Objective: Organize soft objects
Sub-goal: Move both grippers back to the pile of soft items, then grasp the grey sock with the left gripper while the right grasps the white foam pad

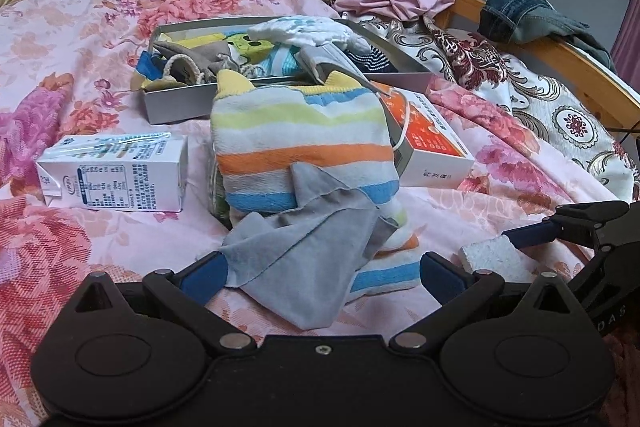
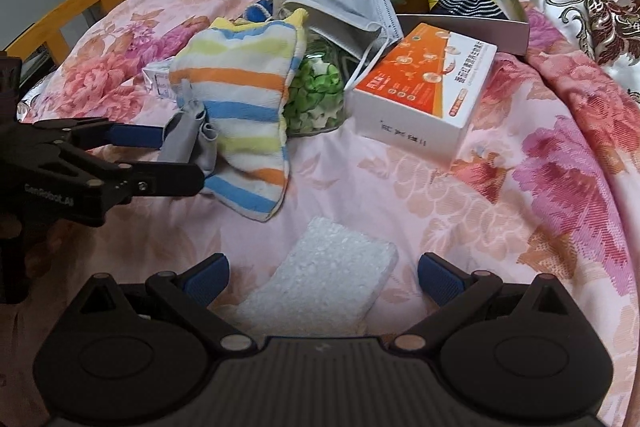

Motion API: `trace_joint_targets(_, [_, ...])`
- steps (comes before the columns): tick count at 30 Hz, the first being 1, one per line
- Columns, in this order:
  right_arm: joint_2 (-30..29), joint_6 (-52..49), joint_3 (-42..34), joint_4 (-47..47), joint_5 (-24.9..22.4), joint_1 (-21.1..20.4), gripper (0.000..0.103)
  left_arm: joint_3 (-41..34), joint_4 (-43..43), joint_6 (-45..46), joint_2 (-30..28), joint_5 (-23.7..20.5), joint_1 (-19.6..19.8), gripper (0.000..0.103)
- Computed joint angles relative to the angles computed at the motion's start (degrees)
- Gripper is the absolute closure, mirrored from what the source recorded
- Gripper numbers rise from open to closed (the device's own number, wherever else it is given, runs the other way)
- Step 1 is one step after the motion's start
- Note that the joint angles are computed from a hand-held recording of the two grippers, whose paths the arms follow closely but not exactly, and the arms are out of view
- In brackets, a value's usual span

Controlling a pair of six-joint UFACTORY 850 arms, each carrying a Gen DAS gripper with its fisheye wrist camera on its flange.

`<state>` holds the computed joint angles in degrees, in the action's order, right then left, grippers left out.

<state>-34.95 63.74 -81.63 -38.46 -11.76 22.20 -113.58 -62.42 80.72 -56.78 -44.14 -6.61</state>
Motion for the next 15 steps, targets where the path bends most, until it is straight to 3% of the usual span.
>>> trace_joint_targets(7, [-0.24, -3.11, -0.36, 2.41, 0.40, 0.07, 0.002, -0.63, 0.57, -1.18, -0.43, -0.67, -0.09, 0.001])
trace_joint_targets(15, [0.00, 2.84, 0.05, -4.51, 0.22, 0.42, 0.012, -1.15, 0.72, -1.81, -0.68, -1.03, 0.08, 0.001])
